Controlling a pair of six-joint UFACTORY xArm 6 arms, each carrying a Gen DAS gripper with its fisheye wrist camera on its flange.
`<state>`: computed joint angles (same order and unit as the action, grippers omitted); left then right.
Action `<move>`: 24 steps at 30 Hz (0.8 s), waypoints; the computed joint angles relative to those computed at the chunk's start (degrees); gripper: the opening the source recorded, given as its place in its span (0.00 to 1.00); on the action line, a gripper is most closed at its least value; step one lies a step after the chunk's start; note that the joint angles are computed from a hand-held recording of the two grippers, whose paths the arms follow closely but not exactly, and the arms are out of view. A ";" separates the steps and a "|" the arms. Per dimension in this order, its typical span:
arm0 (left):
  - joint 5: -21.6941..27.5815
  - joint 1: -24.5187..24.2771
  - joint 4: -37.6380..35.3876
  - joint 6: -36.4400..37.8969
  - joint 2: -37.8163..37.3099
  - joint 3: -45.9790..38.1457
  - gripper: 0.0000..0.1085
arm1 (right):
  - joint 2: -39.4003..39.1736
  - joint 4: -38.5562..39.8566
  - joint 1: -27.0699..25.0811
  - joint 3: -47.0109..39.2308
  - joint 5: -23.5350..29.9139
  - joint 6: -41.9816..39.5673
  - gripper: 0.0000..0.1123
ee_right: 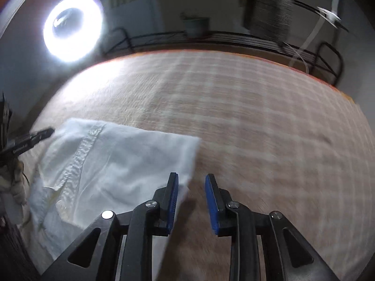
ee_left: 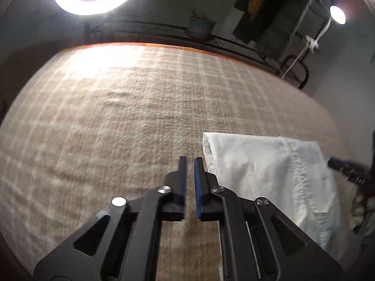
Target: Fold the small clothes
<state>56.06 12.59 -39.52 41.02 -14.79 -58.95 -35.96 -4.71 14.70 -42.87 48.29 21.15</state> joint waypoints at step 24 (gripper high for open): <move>31.18 14.54 -13.62 -12.56 5.33 -1.37 0.33 | -18.71 42.08 -7.09 19.05 -4.85 -10.13 0.47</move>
